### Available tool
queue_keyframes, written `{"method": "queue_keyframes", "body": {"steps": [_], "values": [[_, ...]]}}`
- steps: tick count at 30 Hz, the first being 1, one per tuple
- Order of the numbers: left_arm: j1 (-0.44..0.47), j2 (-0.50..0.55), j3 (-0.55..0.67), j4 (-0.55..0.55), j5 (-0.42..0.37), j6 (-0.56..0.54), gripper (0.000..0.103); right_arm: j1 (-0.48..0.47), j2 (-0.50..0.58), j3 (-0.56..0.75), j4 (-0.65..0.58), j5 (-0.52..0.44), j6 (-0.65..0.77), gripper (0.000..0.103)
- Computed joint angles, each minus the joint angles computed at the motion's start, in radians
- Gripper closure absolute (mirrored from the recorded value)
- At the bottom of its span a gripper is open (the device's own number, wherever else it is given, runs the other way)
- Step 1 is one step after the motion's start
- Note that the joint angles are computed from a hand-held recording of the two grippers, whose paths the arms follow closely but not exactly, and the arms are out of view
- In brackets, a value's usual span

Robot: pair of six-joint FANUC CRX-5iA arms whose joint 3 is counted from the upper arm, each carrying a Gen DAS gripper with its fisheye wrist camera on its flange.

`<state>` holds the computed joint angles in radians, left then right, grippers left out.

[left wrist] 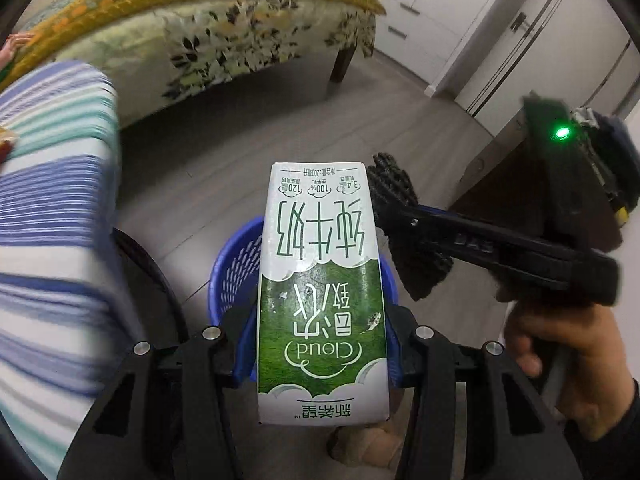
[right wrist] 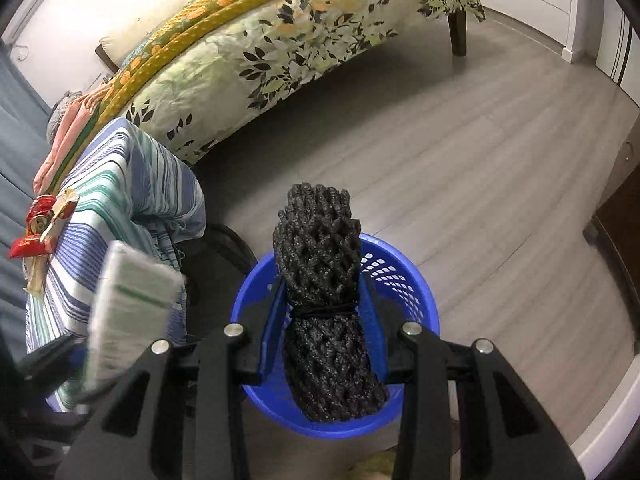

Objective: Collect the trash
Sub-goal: 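Carry both items to the blue wastebasket and open both tools to drop them, then return both tools to the table and grasp the ice-cream wrapper with the right tool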

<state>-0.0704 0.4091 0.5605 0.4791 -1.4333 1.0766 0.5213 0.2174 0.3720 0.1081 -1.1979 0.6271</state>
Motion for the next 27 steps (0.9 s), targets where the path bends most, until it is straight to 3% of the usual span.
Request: {"method": "queue_keyframes", "body": {"steps": [5, 6, 7, 8, 10, 14, 18, 23, 27], "values": [[-0.033, 0.042, 0.010, -0.039, 0.019, 0.015, 0.053, -0.020, 0.001, -0.009, -0.013, 0.017, -0.016, 0.063], [-0.035, 0.040, 0.006, -0.042, 0.022, 0.015, 0.053, -0.025, -0.003, -0.014, -0.020, 0.026, -0.021, 0.056], [-0.041, 0.049, 0.009, -0.051, 0.035, 0.018, 0.051, -0.029, -0.006, -0.021, -0.025, 0.036, -0.034, 0.039], [-0.044, 0.052, 0.008, -0.056, 0.039, 0.019, 0.039, -0.029, -0.010, -0.028, -0.023, 0.044, -0.046, 0.033], [-0.050, 0.053, 0.006, -0.066, 0.060, 0.026, 0.027, -0.031, -0.012, -0.031, -0.023, 0.048, -0.056, 0.030], [-0.039, 0.030, -0.012, -0.031, 0.088, 0.027, 0.019, -0.023, -0.015, -0.030, 0.016, 0.047, -0.083, 0.026], [-0.013, -0.037, -0.068, 0.035, 0.126, -0.005, 0.016, 0.016, -0.018, -0.038, 0.162, 0.037, -0.142, 0.015], [0.047, -0.159, -0.159, 0.140, 0.155, -0.076, 0.011, 0.086, -0.026, -0.065, 0.407, 0.042, -0.212, 0.013], [0.128, -0.251, -0.226, 0.158, 0.161, -0.137, 0.009, 0.137, -0.027, -0.079, 0.551, 0.069, -0.255, 0.012]]}}
